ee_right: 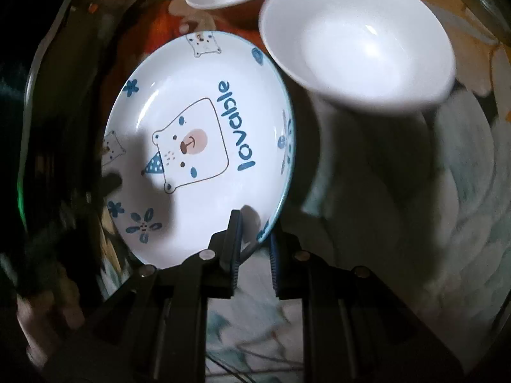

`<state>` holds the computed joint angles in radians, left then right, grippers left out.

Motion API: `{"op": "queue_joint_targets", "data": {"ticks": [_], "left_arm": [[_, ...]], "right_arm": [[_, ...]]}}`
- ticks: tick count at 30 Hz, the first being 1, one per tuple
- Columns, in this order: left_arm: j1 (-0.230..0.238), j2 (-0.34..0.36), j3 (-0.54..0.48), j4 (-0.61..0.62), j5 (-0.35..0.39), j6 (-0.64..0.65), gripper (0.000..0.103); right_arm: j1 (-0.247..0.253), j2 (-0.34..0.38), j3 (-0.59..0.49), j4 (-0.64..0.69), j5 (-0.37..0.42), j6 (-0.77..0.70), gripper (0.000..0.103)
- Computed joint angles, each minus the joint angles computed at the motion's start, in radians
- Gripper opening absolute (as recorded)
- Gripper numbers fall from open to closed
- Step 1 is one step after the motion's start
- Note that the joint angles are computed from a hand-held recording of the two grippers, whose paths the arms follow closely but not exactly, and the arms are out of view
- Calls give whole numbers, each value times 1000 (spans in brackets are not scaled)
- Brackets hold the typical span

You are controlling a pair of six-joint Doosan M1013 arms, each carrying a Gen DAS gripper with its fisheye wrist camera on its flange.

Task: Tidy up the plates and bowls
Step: 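Close the right tool on the second bear-print plate rim and lift it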

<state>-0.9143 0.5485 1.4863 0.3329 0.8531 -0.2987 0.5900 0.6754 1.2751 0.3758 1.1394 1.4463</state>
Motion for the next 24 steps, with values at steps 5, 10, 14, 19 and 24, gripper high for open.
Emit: {"op": "queue_joint_targets", "data": {"ticks": [5, 10, 14, 19, 24], "left_arm": [[1, 14, -19, -12, -30, 65, 43], [5, 52, -80, -59, -19, 206, 37], [7, 88, -141, -93, 33, 295, 33], [-6, 79, -123, -91, 15, 268, 33], [-33, 75, -120, -101, 30, 266, 33]], "right_arm": [[-21, -32, 52, -19, 41, -77, 17], [-32, -52, 81, -38, -8, -75, 16], [-38, -55, 81, -39, -51, -42, 17], [-24, -52, 74, -81, -116, -13, 17], [-14, -33, 40, -113, -155, -33, 17]]}}
